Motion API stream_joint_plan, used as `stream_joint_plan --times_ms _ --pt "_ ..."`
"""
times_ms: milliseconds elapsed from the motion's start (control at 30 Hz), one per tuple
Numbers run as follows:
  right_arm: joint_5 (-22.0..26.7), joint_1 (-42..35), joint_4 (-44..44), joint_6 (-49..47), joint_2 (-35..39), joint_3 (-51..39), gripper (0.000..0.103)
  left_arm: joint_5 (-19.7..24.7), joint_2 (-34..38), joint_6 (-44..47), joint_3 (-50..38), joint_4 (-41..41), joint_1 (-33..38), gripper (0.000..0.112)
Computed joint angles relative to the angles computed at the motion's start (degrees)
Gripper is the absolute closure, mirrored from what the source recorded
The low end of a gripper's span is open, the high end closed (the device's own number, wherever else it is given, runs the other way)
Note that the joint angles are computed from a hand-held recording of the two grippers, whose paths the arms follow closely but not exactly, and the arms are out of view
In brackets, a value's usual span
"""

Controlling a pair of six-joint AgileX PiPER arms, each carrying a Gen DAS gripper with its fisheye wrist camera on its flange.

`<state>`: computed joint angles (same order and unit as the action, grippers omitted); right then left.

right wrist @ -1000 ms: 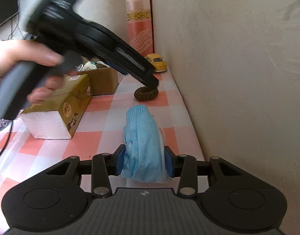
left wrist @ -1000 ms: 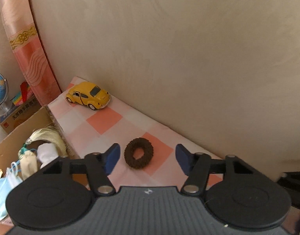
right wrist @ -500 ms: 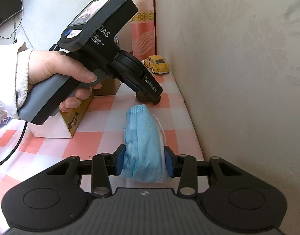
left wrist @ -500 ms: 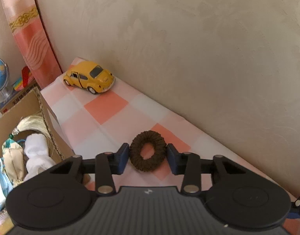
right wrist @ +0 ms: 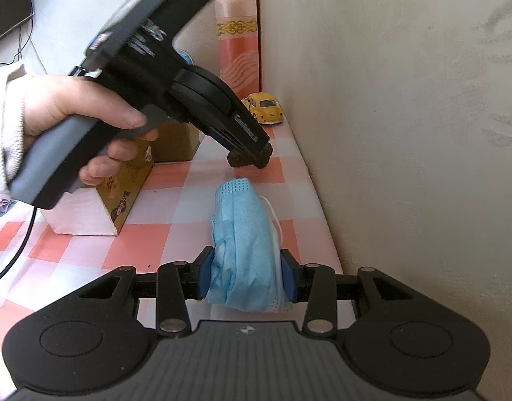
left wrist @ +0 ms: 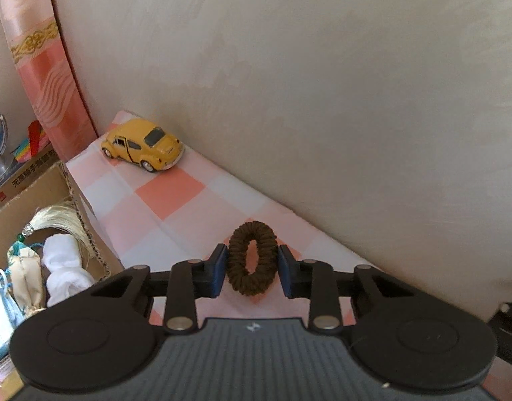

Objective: Organize soft objects
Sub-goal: 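Drop the mask into the box with the right gripper while the left lifts the brown scrunchie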

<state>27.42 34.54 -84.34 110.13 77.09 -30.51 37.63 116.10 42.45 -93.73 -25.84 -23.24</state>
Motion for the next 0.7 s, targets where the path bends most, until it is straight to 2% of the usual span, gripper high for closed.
stream_joint_plan --times_ms 333,700 --pt "3.2 2.2 7.6 -7.3 -0.8 -2.8 0.057 4.4 -11.9 13.9 10.4 -11.2 6.5 0.082" --pt "9.3 5.0 17.6 -23.5 0.2 -11.9 0.057 11.5 -22.9 26.7 19.0 -19.5 19.0 0.082"
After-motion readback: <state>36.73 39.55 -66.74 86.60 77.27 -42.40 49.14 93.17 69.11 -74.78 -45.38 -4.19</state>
